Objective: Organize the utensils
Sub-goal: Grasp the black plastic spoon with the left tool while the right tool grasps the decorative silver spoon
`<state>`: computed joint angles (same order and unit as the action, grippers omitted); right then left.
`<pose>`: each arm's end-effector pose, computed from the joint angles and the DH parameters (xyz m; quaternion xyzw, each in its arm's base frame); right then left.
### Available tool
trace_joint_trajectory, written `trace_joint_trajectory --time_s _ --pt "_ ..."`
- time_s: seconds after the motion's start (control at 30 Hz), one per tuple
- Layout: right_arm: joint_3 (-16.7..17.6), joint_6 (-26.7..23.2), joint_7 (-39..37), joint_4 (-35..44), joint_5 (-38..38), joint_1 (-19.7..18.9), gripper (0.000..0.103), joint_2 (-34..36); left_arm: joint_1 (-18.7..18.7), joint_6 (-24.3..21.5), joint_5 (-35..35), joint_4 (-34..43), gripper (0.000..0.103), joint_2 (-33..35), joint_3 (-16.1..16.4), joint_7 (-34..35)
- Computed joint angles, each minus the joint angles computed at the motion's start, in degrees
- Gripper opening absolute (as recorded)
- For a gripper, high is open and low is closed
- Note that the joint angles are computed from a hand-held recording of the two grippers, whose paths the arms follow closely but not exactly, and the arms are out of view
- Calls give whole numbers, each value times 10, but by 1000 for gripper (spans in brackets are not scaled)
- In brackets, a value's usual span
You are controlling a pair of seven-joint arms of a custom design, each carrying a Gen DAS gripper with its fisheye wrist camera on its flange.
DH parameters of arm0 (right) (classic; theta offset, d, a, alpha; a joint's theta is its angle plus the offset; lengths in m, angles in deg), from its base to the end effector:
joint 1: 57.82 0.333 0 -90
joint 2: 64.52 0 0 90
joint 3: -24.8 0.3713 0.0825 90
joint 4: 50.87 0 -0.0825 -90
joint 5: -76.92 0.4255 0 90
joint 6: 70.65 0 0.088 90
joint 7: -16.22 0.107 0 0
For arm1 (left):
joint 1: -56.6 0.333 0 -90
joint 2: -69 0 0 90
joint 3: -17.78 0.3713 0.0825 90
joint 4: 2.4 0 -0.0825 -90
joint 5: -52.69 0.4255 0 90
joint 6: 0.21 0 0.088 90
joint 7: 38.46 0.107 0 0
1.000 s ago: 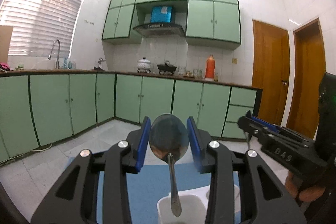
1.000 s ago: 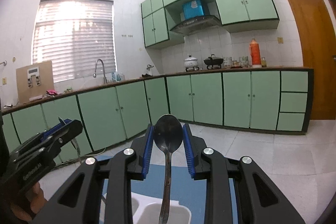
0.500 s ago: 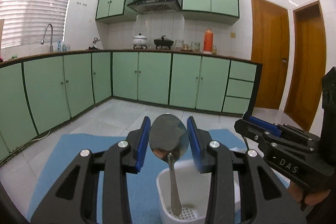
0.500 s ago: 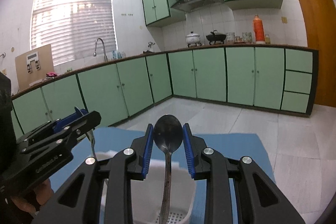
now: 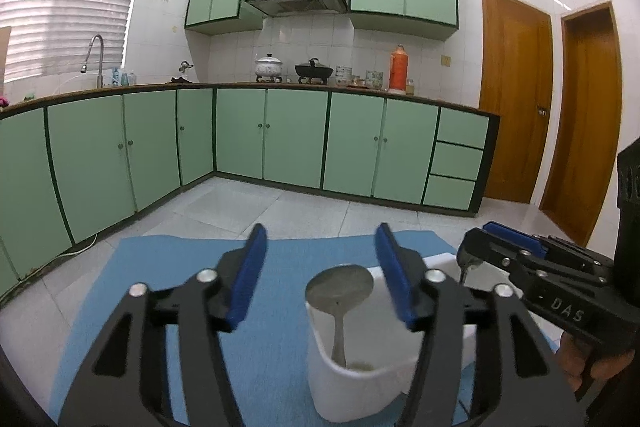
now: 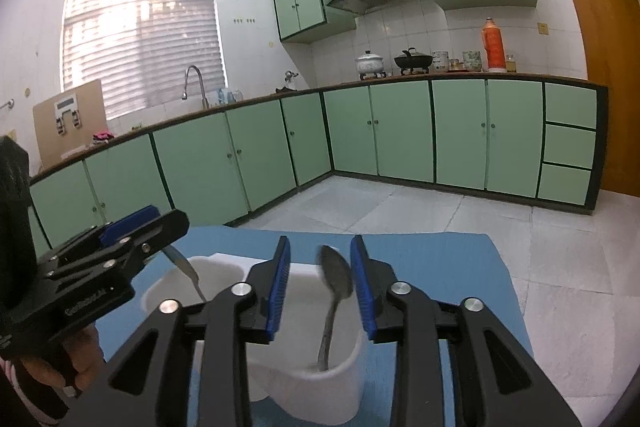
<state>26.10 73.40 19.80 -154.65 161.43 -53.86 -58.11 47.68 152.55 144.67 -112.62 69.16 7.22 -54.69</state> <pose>0.6793 0.0534 0.5764 -0.7132 0.3957 -0.1730 0.5520 0.5915 -0.2401 0.5852 -0.6341 0.4953 -0.4041 0.4350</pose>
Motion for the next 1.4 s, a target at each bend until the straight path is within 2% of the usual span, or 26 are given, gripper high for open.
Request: trace_joint_trajectory --time_s 0.07,0.23,0.43,0.5,0.7,0.87,1.0,1.3,1.4 --pt "-2 -2 -12 -9 12 -3 45 -9 0 2 3 -10 63 -12 -1 -11" --pt "-14 -18 -10 -31 24 -6 49 -36 3 -8 -19 -35 72 -44 -9 3" --pt "-34 -16 -5 -73 30 -10 53 -81 11 -21 -94 -87 86 -103 -21 56" --pt "-41 -13 2 -94 15 -10 55 -99 10 -47 -150 -109 89 -127 -29 99" --pt "-55 15 36 -152 -43 -6 59 -139 6 -74 -280 -179 90 -186 -40 173" --pt "-59 35 91 -192 -110 -3 59 -158 -2 -96 -373 -215 90 -199 -45 217" --pt "-59 59 111 -217 -141 2 59 -167 -7 -110 -407 -228 90 -196 -50 232" --pt "-68 43 131 -244 -171 8 59 -173 -14 -102 -464 -239 89 -172 -40 256" --pt "-68 42 133 -243 -173 8 59 -170 -16 -95 -478 -237 82 -164 -36 269"
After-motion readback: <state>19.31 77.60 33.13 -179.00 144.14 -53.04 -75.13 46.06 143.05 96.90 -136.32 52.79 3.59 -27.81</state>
